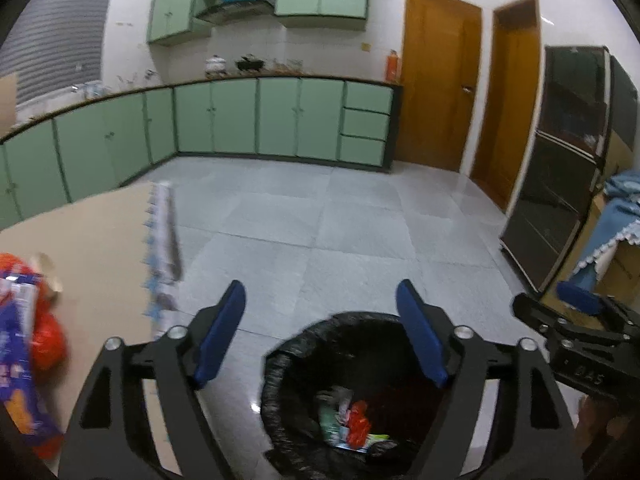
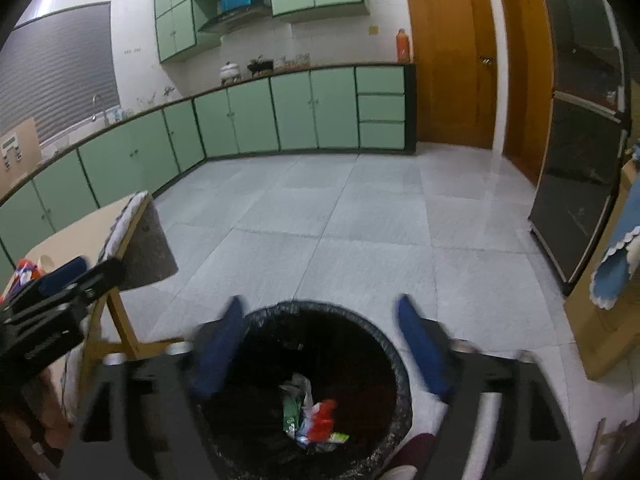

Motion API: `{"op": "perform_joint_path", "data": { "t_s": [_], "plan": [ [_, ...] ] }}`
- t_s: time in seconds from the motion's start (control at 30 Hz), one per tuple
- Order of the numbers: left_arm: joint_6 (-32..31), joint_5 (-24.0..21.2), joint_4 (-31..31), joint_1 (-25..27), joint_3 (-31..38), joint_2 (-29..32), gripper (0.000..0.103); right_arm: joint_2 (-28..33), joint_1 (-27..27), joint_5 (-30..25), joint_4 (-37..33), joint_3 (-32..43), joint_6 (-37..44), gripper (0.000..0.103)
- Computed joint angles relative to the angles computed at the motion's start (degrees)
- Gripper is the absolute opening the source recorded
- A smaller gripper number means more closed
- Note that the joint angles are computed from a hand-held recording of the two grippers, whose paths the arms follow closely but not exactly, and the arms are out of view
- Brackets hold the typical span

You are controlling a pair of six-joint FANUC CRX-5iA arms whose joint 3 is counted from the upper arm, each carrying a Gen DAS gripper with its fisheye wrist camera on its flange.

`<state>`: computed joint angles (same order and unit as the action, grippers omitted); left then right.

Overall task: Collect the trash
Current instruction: 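Move both tools back over the table toward the remaining bags, then grasp the blue biscuit bag with the right gripper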

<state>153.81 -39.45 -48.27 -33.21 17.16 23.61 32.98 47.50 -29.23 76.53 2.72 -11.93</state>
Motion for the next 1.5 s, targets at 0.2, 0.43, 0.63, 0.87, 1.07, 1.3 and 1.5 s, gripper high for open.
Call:
{"op": "perform_joint_path", "data": {
  "t_s": [0.2,0.43,0.63,0.87,1.07,1.3,1.5],
  "plan": [
    [8.7,-8.1,-8.3,-1.9,-4.9,-6.5,0.086,0.5,1.1,0.8,5.4,1.8,-3.4,0.097],
    [15.2,-18.3,-12.3,-2.4,-10.9,-13.2,0.087,3.7,3.3,5.5,10.5,7.0,-4.4,0.097],
    [17.2,-24.9,-13.9,-3.0,-15.9,-18.1,0.087,7.2,5.6,10.2,12.8,12.0,-5.1,0.097],
    [19.6,-31.4,-14.4,-2.1,-22.0,-24.7,0.087,11.2,8.5,13.7,11.3,17.8,-2.4,0.097],
    [20.6,-33.8,-13.3,-1.8,-25.9,-28.2,0.087,15.4,12.5,14.2,-1.2,23.8,10.9,0.097],
    [21.6,-35.0,-12.1,-1.1,-29.0,-31.2,0.087,19.4,16.8,11.2,-20.3,31.5,32.0,0.097],
    [21.9,-33.8,-11.0,1.2,-31.4,-33.5,0.087,24.1,19.0,4.8,-34.6,42.0,46.9,0.097]
  ]
}}
